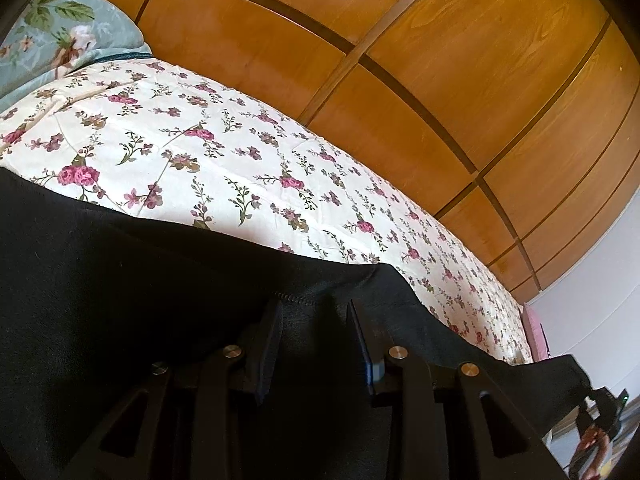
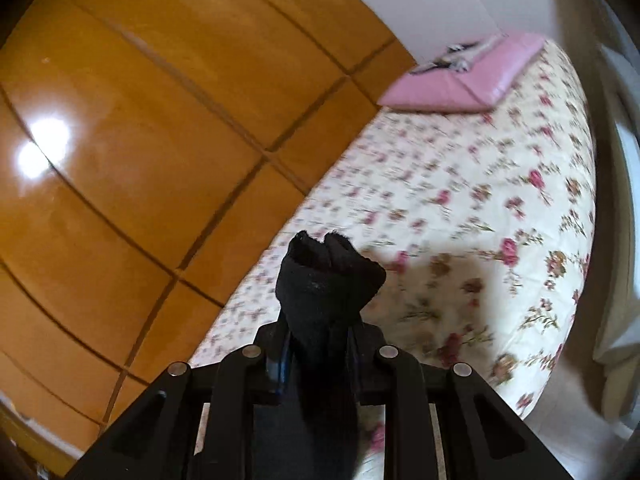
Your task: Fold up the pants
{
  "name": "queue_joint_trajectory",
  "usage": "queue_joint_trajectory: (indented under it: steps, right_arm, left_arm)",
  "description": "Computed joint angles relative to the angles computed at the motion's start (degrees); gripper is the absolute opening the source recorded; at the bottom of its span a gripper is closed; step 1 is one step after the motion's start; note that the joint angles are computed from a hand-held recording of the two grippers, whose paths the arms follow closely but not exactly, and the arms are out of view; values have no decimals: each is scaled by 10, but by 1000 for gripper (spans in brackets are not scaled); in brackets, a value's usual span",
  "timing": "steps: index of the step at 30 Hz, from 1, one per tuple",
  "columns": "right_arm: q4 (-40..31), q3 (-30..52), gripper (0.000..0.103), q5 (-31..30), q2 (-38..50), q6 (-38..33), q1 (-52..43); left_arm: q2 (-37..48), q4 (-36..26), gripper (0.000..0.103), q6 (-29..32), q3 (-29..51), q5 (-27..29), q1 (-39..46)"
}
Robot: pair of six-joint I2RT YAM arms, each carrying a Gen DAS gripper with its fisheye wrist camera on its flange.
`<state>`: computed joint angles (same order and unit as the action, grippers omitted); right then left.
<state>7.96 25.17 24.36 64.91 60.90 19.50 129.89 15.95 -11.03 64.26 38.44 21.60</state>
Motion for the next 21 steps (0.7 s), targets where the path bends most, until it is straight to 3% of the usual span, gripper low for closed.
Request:
queue_joint_trajectory:
  steps: [9,14,17,21]
  right_arm:
    - [-40,158,23,126,91,-77,206]
    - [-11,245,23,116,193,-133,268]
    - [15,308,23,76,279,-179,291]
    - [-3,410,23,13,397,-219,312]
  left_arm:
    - [4,18,33,-13,-5,29,10]
    - [5,29,33,-19,-10,45,14]
    - [3,28,33,-18,-10,44,14]
    - [3,28,33,-19,-11,45,15]
